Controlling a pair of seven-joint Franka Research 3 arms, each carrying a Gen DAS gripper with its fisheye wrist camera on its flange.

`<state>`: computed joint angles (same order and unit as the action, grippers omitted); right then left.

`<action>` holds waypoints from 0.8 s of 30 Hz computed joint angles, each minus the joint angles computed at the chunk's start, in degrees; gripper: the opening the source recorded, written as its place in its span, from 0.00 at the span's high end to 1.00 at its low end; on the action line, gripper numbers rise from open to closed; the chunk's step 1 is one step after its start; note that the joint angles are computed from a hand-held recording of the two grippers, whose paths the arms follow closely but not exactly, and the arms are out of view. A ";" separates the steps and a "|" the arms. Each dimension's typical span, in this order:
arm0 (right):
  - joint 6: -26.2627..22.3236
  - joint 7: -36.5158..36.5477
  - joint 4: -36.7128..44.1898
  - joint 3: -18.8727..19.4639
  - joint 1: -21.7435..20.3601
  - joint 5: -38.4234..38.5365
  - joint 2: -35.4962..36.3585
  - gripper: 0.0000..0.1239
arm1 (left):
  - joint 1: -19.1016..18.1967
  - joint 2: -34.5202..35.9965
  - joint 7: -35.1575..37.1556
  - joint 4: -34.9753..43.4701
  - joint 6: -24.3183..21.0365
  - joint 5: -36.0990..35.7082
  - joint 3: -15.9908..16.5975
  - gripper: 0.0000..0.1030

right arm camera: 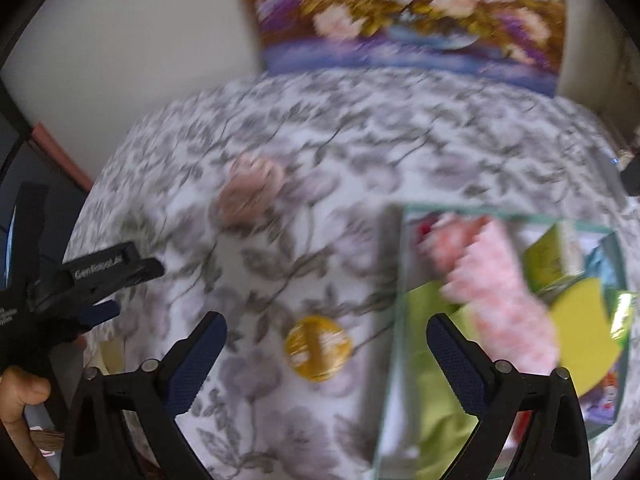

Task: Organize soft objects
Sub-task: 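Move both open tools back from the tray to the pile, then grasp the gold-lidded yellow cup with the right tool while the left tool grasps the pink floral cloth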

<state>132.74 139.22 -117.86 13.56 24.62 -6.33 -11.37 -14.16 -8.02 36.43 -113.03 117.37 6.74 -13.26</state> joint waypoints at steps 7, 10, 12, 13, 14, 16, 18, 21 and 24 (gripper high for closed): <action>-1.62 -1.29 0.61 -0.48 1.59 3.66 3.28 0.32 | 0.33 0.48 1.39 -1.75 -0.57 -3.82 0.79 0.16; -2.00 -2.00 0.86 -0.79 2.05 4.20 4.24 0.33 | 0.20 1.17 2.33 -1.54 -0.65 -4.67 0.66 0.16; -2.67 -2.13 1.21 -0.86 2.33 4.18 5.00 0.34 | 0.05 1.82 3.19 -1.18 -0.75 -4.98 0.53 0.16; -3.15 -2.09 1.41 -0.91 2.46 3.98 5.32 0.34 | -0.01 2.30 3.44 -0.81 -0.85 -4.99 0.45 0.16; -3.65 -2.00 1.65 -0.97 2.55 3.71 5.63 0.35 | -0.07 2.58 3.69 -0.63 -0.94 -5.06 0.38 0.16; -4.55 -1.53 2.12 -0.97 2.78 2.55 6.35 0.36 | -0.20 3.27 3.93 -0.10 -0.98 -5.14 0.23 0.16; -5.09 -1.72 2.41 -1.07 3.11 1.97 6.92 0.39 | -0.35 3.90 4.12 0.26 -0.87 -5.37 0.09 0.16; -6.87 -1.63 3.24 -1.14 3.64 0.85 8.01 0.52 | -0.63 4.83 4.02 0.92 -0.62 -5.31 -0.17 0.16; -7.46 -1.10 3.59 -1.22 4.20 -0.55 8.42 0.55 | -0.49 6.07 4.27 2.02 -0.04 -5.10 -0.02 0.16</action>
